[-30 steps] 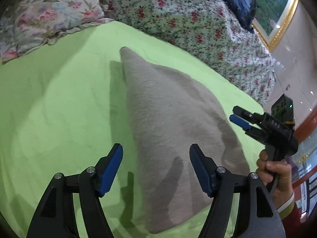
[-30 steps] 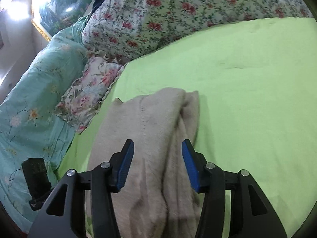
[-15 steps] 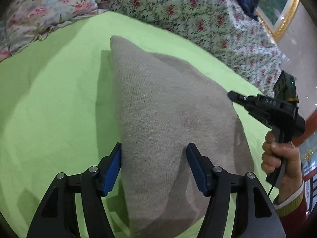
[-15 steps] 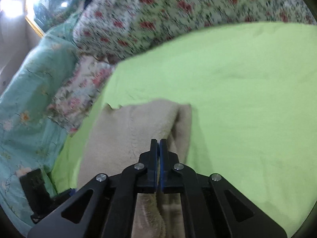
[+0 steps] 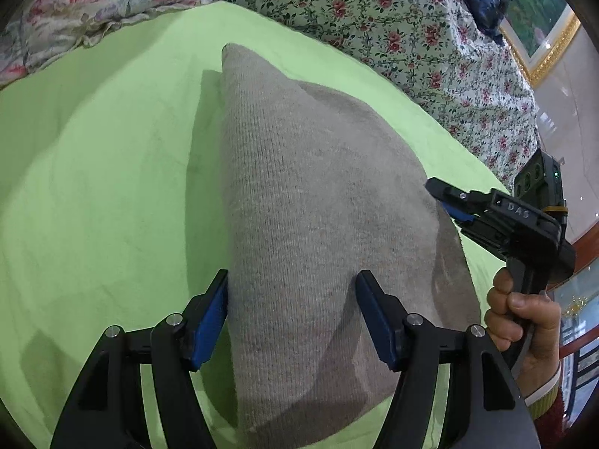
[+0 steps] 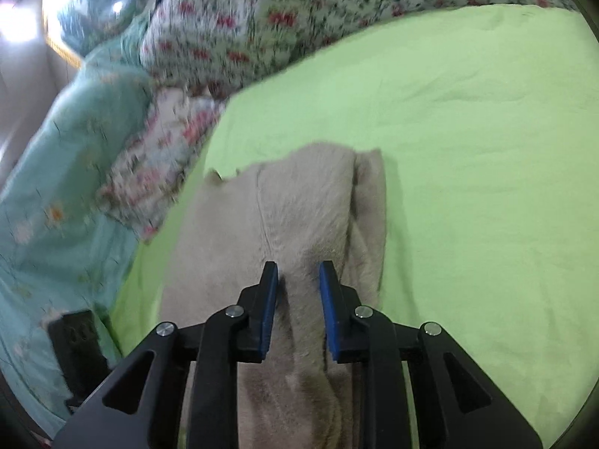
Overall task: Fold small clothes
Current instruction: 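Fold the sweater end over onto the bundle with the right gripper and release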
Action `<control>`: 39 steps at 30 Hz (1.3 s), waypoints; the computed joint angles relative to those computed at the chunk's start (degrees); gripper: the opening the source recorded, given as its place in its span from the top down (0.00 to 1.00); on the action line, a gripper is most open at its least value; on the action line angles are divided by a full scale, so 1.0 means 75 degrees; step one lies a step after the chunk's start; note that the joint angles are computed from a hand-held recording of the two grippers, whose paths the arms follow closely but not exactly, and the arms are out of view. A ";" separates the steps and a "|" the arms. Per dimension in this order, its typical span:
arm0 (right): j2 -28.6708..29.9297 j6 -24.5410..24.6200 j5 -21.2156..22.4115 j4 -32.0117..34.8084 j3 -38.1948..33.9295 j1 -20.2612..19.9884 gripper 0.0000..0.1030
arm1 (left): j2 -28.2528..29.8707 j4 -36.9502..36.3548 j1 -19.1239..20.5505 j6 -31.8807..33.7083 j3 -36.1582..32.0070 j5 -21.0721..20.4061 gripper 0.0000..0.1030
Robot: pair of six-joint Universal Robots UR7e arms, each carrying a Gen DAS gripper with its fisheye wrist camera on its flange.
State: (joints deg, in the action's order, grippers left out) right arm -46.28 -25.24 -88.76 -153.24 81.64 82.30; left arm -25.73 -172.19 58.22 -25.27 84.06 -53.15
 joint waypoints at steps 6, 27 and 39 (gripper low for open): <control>-0.0242 -0.0440 -0.0139 -0.0789 0.0231 0.0213 0.93 | 0.0118 0.0346 -0.0193 0.0099 -0.0443 0.0062 0.32; 0.0194 0.0704 0.0748 -0.0507 0.0130 0.0220 0.87 | -0.0304 -0.1672 -0.0189 0.1910 0.0185 -0.0821 0.30; 0.0949 0.0665 0.0094 -0.0771 -0.0932 -0.0054 1.00 | 0.0453 -0.0906 0.0132 0.1819 -0.0674 -0.1186 0.34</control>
State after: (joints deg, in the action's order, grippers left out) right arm -39.16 -20.25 -88.06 -159.02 74.65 81.90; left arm -22.33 -178.98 59.21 -11.62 79.01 -62.04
